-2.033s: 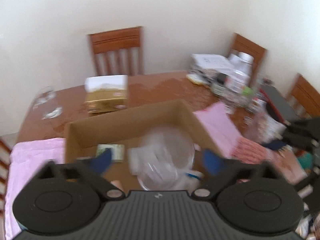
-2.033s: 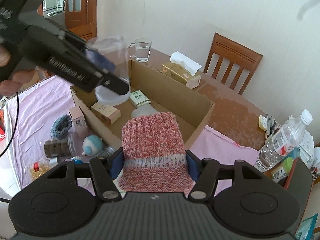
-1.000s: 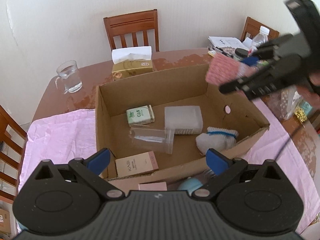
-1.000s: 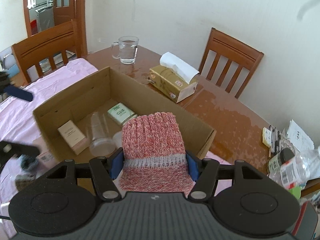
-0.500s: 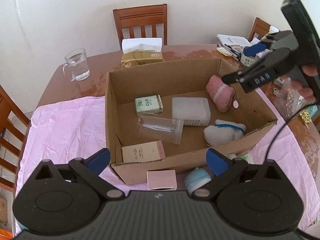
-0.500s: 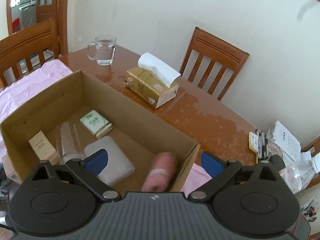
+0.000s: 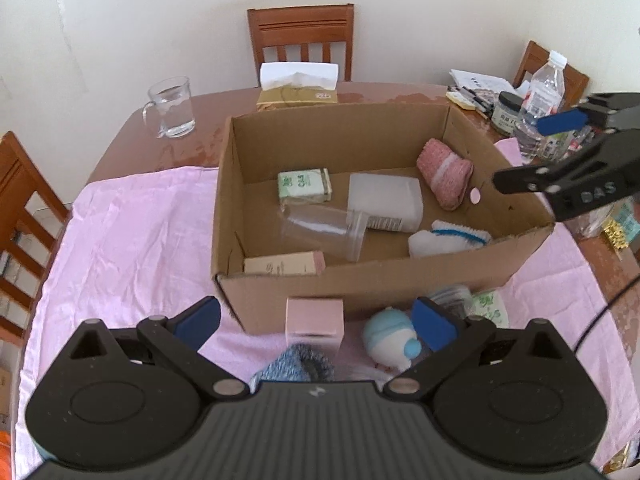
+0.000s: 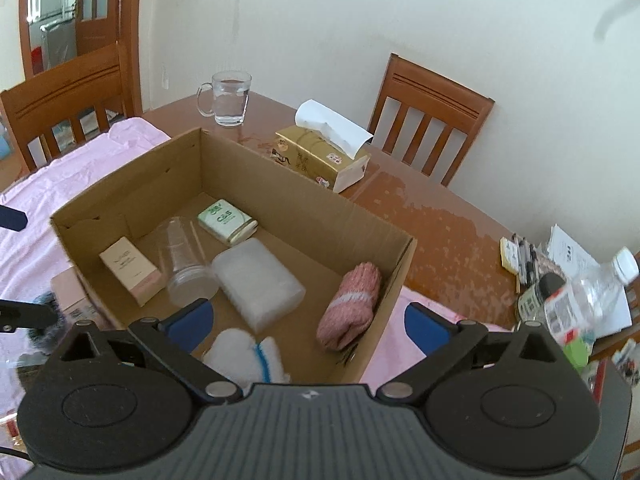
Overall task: Organize objects
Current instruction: 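Move both tools back to the items on the pink cloth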
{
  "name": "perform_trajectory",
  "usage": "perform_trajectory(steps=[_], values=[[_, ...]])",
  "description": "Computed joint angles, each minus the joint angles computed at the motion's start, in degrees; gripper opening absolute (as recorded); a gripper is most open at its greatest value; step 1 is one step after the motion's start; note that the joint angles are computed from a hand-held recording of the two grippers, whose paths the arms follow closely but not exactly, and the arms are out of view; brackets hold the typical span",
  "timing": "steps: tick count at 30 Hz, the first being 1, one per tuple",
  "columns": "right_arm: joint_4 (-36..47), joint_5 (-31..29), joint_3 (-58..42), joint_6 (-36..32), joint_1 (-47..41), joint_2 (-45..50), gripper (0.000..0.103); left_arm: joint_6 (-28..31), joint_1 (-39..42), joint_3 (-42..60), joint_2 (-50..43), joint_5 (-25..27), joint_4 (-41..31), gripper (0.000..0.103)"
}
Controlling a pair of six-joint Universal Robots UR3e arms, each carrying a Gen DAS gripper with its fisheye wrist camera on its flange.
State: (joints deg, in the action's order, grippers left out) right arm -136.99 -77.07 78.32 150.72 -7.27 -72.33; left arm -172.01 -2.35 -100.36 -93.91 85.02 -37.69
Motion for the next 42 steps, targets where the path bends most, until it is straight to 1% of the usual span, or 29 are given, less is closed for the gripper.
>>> perform_trajectory(steps=[2,11,17,23,27,30,35,38,40,42], values=[[-1.3,0.7,4.0,0.3,-0.7,-2.9,0.103,-0.5,-1.0,-1.6,0.8,1.8,1.0,0.102],[-6.5,3.8,21.7,1.3,-4.2,-14.9,0.103,-5.1,-2.8,-9.2,5.8,3.7,1.7,0.102],[-11.3,4.3,32.1,1.7,-5.8,-20.3,0.103,-10.0,-5.1,-14.7,8.3,7.5,3.6,0.102],[-14.1,5.6,41.8,0.5,-7.2,-24.1,0.103,-13.9,-7.1,-20.1,10.5,8.2,4.1,0.102],[-14.4,6.1,45.3,-0.1,-7.5,-24.4,0.103,-17.0,-9.5,-22.8,11.7,9.5,2.8,0.102],[-13.2,7.8,46.8,-1.8,-8.1,-25.0,0.103,-19.5,-11.7,-23.9,11.8,11.2,2.0,0.102],[-11.1,10.9,48.7,-6.6,-9.3,-25.4,0.103,-24.2,-14.3,-26.2,11.9,14.3,1.8,0.102],[-9.1,12.7,49.6,-9.9,-10.4,-25.7,0.103,-25.9,-14.2,-27.1,11.6,16.2,1.4,0.102],[-8.3,12.8,50.1,-11.2,-10.5,-25.7,0.103,-26.3,-13.3,-28.0,12.3,15.6,1.2,0.102],[-7.4,12.6,50.3,-12.0,-10.3,-25.7,0.103,-25.6,-11.3,-29.8,14.5,14.3,1.3,0.102]])
